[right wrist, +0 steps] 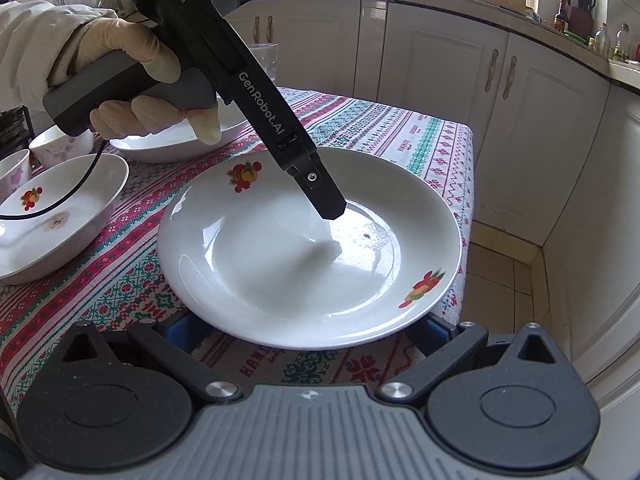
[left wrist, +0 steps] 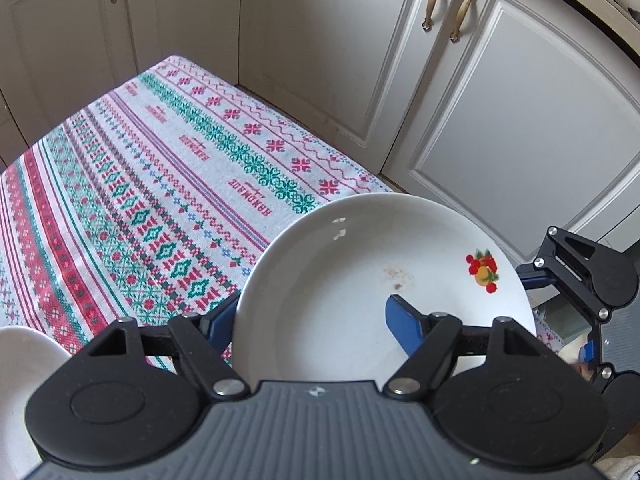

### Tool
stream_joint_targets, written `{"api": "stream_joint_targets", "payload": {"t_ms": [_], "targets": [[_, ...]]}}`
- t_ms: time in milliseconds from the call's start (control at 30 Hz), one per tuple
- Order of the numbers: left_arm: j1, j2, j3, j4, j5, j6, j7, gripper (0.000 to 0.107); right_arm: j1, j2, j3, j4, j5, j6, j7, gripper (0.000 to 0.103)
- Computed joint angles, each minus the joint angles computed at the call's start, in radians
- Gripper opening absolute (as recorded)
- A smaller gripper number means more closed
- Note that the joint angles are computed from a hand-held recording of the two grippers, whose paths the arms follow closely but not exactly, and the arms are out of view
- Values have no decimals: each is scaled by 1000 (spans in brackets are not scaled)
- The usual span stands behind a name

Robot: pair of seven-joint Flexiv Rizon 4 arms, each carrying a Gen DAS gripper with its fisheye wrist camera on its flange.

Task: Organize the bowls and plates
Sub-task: 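Raise the held plate with the left tool above the table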

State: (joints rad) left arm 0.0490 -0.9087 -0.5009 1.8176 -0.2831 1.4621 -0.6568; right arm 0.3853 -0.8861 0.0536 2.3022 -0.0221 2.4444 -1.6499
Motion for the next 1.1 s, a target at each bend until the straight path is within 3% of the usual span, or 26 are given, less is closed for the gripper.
{"api": "stream_joint_targets", "payload": {"t_ms": [333, 500, 733, 900, 1033, 1100], "targets": [[95, 45, -85, 120, 70, 145, -35, 85, 11, 35, 9, 43, 32, 14, 11, 103], [138, 68, -103, 211, 179, 321, -86, 86, 66, 49, 1, 80, 96, 40, -13, 103], [261, 120, -165, 367, 324, 454, -202, 88, 155, 71, 13, 133, 194, 117, -44, 103], [253, 141, -93, 463, 420, 625, -282, 89, 201, 65, 38, 135, 259, 175, -28, 103], [272, 159, -53, 537, 472, 679, -370, 89, 214, 29, 67, 134, 252, 218, 3, 103], [239, 171, 2, 572, 474, 736, -413, 89, 241, 15, 69, 134, 265, 226, 4, 103]]}}
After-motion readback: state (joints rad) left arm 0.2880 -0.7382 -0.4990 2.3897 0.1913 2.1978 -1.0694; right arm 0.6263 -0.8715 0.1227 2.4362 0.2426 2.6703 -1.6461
